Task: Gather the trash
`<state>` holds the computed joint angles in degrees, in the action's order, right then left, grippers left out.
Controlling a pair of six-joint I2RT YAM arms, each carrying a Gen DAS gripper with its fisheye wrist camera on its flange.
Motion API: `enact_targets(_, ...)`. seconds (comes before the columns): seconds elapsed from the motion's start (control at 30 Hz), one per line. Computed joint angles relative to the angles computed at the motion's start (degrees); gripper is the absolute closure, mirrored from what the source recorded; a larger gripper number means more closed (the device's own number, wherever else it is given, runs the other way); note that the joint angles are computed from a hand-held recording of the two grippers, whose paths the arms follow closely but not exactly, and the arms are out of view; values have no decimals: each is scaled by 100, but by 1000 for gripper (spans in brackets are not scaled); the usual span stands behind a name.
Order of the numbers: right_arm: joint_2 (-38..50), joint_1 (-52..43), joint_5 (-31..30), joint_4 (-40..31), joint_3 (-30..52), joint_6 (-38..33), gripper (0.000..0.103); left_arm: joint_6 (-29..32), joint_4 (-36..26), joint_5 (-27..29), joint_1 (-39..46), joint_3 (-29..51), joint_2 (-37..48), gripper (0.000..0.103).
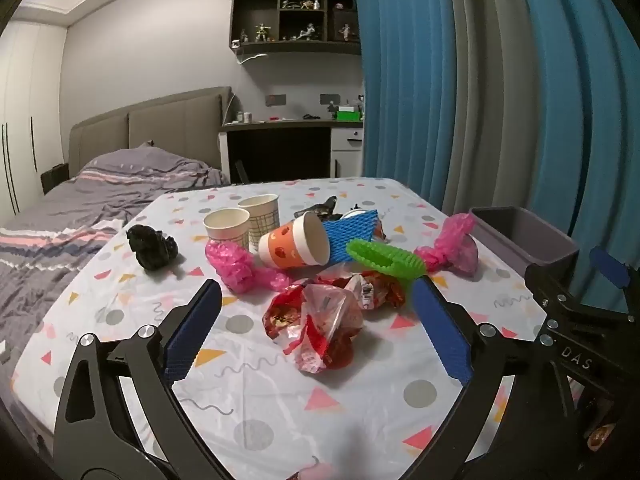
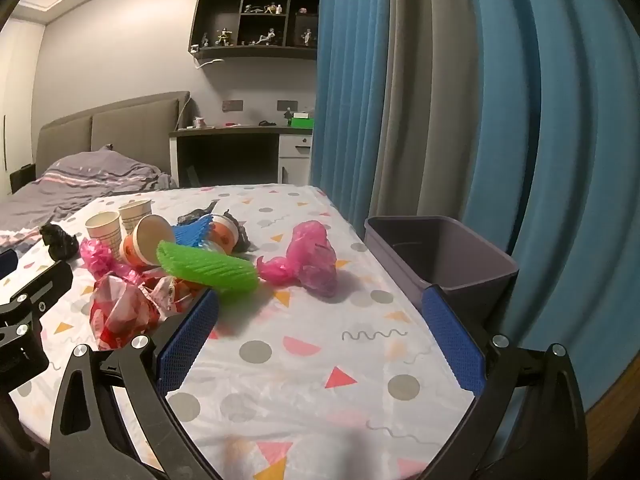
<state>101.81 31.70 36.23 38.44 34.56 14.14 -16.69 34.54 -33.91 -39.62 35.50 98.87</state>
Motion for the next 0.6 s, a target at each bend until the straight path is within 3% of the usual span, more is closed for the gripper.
enact_targets(0.6,-72,-55,-37,0,-51,-10,5,-23,35,49,19,37,43,8)
